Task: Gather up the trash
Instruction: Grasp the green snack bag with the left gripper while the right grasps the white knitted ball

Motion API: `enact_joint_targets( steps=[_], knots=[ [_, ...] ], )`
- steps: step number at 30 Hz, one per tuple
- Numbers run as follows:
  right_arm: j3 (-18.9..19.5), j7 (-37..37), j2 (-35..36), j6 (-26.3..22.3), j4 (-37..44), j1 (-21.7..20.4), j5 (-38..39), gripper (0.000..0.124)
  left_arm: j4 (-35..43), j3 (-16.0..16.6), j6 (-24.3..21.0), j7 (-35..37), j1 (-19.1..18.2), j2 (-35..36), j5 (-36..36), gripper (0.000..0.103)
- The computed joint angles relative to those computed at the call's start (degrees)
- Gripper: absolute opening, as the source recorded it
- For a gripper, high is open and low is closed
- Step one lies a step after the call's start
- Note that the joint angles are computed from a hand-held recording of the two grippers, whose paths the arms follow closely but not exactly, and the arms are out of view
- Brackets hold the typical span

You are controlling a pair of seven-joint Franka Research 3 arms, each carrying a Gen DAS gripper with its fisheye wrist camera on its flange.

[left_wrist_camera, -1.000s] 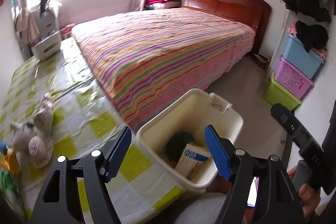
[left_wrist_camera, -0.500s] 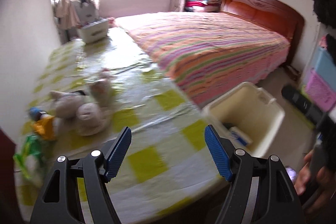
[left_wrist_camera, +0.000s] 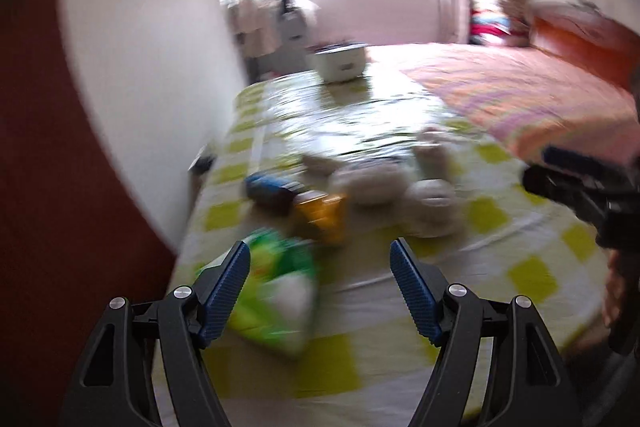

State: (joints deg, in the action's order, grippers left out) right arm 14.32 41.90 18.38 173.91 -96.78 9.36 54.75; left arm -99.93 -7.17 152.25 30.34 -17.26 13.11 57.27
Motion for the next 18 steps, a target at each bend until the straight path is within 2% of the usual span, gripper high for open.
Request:
enact_joint_targets(
  steps=[1,3,6,8,13,16,18],
  knots=[
    [-2.58,3.74,1.32,0.11,0.96,2.52,-4.5,0.089,-1.18,0.54,0.48,-1.5,0.42,-0.49,0.24,0.07],
    [-6.21,10.43,3.53,-2.62,3.02,5.19,-11.95,0.089,-3.44,1.19,0.59,-3.74,1.75,-1.21,-0.55,0.07],
    [-13.07,22.25,7.1,-6.27,6.44,9.91,-24.78,0.088,-4.95,0.67,1.43,-1.75,4.13,-1.09,-6.1,0.07],
    [-12.3,23.26,9.19,-10.15,9.31,8.91,-26.74,0.087,-5.37,0.73,2.79,-1.3,4.61,-1.13,-6.86,0.07],
    [-16.24,33.11,13.9,-14.33,16.09,11.86,-38.18,0.086,-6.09,0.39,3.32,1.99,5.48,-0.83,-10.44,0.07],
    [-17.51,38.69,17.81,-18.17,21.98,12.08,-42.62,0.079,-6.73,0.13,3.57,4.72,5.85,-0.72,-13.05,0.07],
    [-15.63,39.41,19.9,-20.97,25.5,10.25,-43.13,0.063,-6.78,0.1,4.04,6.06,6.18,-0.48,-14.85,0.07]
  ],
)
